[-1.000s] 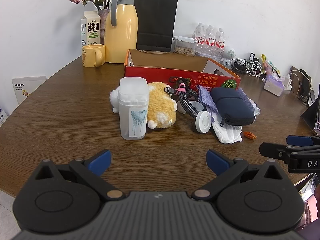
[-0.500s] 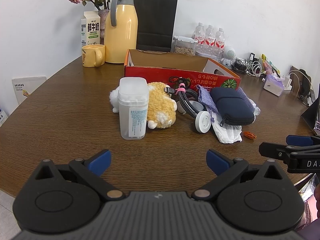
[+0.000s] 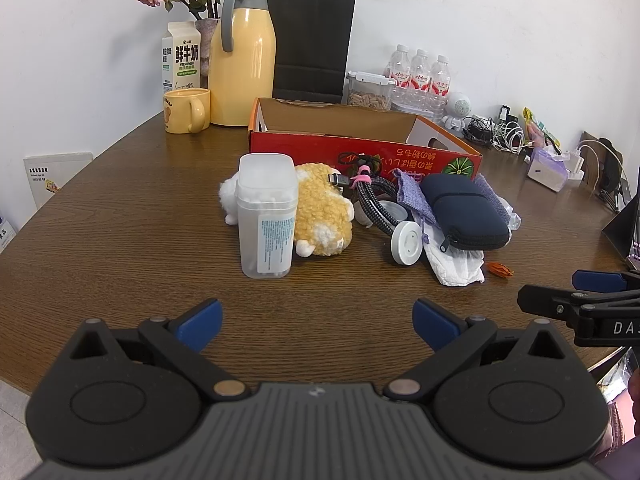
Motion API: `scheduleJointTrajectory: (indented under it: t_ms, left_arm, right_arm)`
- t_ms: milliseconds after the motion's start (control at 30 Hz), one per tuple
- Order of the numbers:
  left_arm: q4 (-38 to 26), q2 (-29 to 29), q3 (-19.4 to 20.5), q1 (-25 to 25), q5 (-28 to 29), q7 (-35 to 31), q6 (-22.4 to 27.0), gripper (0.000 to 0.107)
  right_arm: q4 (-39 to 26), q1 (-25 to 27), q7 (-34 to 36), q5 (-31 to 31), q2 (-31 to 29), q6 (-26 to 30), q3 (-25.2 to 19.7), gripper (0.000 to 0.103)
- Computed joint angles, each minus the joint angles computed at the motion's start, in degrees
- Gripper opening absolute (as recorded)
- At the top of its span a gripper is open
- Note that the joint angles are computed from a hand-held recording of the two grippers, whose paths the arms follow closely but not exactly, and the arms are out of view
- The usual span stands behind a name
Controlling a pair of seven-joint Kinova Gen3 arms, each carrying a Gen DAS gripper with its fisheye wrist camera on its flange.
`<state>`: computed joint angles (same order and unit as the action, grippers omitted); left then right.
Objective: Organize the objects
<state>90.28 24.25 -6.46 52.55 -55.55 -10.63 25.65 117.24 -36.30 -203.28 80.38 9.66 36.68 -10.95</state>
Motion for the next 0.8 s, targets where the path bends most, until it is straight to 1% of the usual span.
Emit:
scheduleJointTrajectory:
  t_ms: [400, 533, 667, 800]
  left_arm:
    - [-0.01, -0.04, 0.4, -0.35, 0.23, -0.47, -0.04, 0.103]
    - [-0.36, 0.68, 0.16, -0.22, 0.52, -0.54, -0.23, 0.103]
    - [-0.69, 1.15, -0.13, -0.53, 1.46, -1.33, -0.84, 0.103]
    - [-2.36, 1.99, -0.38, -0.94, 3.34, -2.79, 0.51, 0.103]
  right_arm:
    - [-0.13, 0.02, 0.79, -0.74, -0.25, 0.06, -0.02, 0.103]
    - [0.25, 0.35, -0.05, 0.2, 0.24, -0.34, 0.29, 0.103]
    - [0.29, 1.1, 0.59, 0.37, 0.61, -1.05, 0.7, 0.103]
    - [-0.1, 2.0, 2.84, -0.33, 1.28, -1.46, 1.29, 0.103]
